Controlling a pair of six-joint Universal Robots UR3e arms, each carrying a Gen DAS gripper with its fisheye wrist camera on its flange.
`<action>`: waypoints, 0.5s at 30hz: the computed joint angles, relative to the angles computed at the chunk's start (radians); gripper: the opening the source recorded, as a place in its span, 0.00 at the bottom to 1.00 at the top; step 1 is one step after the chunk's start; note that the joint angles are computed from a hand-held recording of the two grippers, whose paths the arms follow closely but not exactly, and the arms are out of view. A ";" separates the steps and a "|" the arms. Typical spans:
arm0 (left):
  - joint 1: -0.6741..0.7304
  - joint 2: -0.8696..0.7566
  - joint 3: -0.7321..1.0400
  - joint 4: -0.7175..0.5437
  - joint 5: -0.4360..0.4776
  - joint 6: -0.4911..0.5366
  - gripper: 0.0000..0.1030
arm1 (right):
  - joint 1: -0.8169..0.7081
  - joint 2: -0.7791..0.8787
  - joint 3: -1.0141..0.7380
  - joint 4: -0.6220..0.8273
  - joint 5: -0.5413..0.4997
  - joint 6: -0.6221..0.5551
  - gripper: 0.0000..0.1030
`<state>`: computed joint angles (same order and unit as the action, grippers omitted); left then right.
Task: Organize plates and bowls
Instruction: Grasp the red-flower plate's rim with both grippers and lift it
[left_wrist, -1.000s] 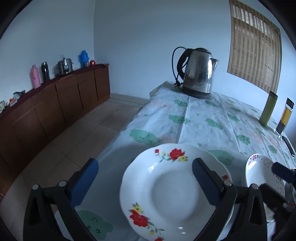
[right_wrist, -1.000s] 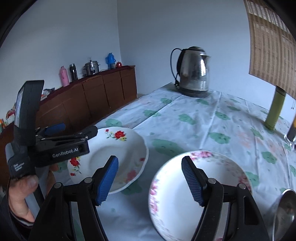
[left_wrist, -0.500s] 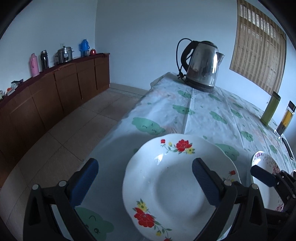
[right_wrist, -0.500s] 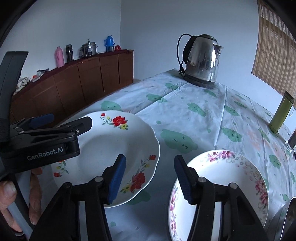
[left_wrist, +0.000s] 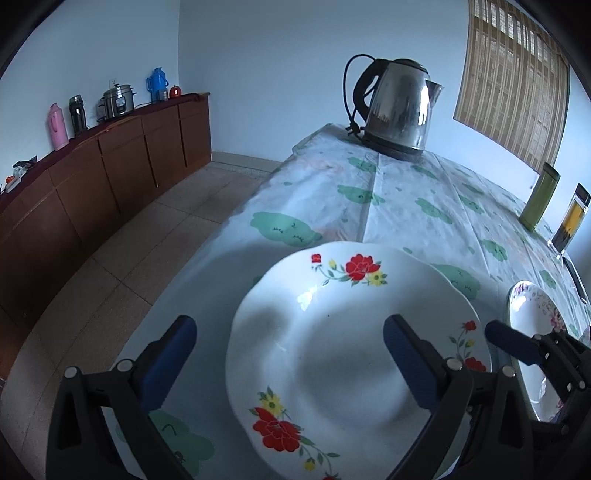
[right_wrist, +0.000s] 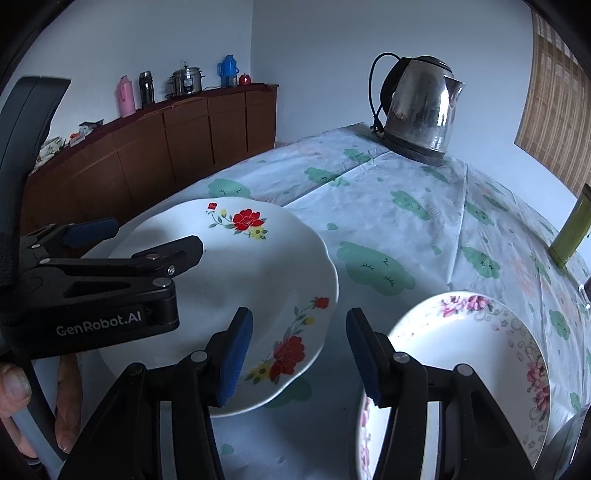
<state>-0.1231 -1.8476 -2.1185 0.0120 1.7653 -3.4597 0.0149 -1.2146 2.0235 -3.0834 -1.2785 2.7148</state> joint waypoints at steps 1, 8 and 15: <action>0.003 -0.001 0.000 -0.001 -0.004 0.000 1.00 | 0.001 0.003 -0.009 0.018 0.004 -0.002 0.54; 0.012 -0.007 0.008 -0.005 -0.030 0.012 1.00 | -0.020 0.010 -0.021 0.045 0.053 -0.011 0.54; 0.023 -0.013 0.006 0.014 -0.043 0.015 1.00 | -0.035 0.012 0.003 0.005 0.080 -0.007 0.51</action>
<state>-0.1001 -1.8604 -2.1121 0.0257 1.7222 -3.4447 -0.0199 -1.2026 2.0269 -3.0784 -1.1985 2.7076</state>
